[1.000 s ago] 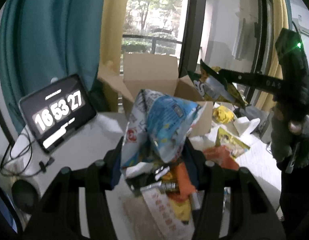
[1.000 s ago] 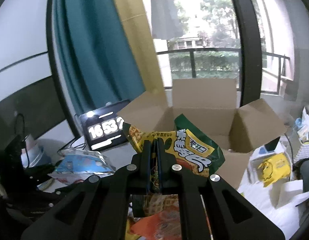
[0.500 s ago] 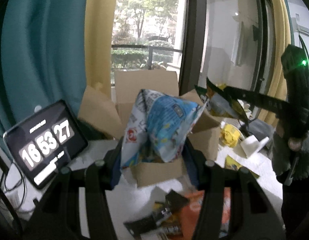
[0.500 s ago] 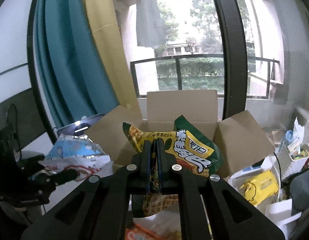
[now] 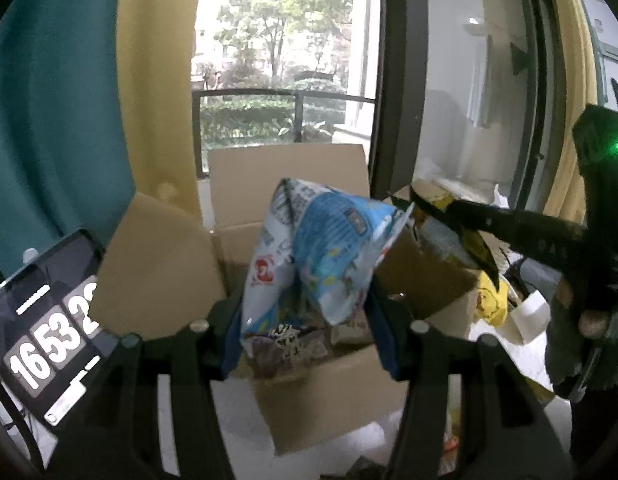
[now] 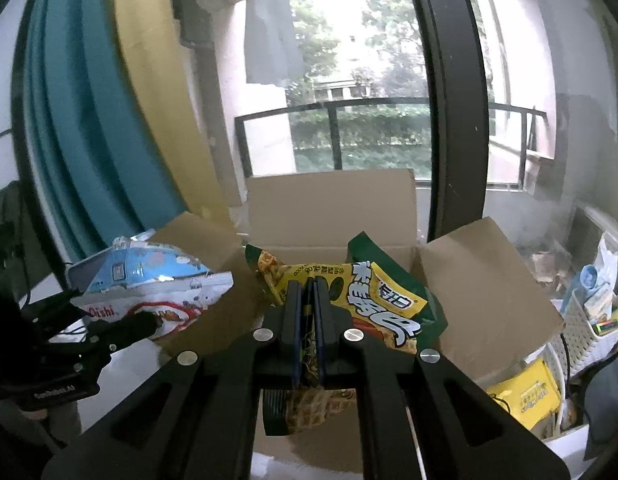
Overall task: Organize snacks
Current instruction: 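Carry both chip bags into the cardboard box and open both tools, then grasp the whole-wheat toast bag with the left tool while the right tool grasps the orange snack bag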
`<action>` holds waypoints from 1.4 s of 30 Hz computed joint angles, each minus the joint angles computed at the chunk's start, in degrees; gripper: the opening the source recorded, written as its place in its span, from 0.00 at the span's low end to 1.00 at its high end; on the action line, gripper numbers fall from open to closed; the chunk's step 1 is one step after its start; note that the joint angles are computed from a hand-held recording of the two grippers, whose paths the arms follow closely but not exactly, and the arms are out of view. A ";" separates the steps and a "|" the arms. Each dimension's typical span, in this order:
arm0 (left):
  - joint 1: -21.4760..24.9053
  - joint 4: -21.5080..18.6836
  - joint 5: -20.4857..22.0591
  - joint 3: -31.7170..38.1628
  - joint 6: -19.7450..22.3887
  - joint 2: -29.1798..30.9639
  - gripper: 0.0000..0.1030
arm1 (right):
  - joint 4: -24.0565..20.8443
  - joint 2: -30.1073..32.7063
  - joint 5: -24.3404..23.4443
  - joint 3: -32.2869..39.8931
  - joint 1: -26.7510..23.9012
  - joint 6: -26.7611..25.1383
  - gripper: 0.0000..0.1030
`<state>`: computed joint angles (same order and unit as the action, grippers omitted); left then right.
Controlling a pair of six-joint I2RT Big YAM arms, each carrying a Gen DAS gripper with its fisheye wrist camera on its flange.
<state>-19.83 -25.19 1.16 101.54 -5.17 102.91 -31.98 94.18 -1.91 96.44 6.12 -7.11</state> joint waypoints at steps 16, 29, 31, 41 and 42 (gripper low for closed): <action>1.37 -4.70 2.46 3.28 -6.15 1.69 0.81 | -3.89 2.85 2.74 3.05 -1.18 2.66 0.45; 0.38 -1.38 2.92 -8.06 -5.70 -7.34 0.81 | -3.81 -4.55 3.18 -5.68 -0.37 3.82 0.46; 0.15 -1.05 2.89 -9.42 -5.58 -8.44 0.81 | -3.70 -5.86 3.22 -7.19 -0.21 4.08 0.46; -0.97 0.35 3.03 -16.32 -4.57 -13.66 0.81 | -3.39 -11.67 3.30 -14.25 0.31 5.93 0.47; -1.09 0.36 3.04 -16.91 -4.57 -14.04 0.81 | -3.41 -12.10 3.36 -14.83 0.34 6.11 0.47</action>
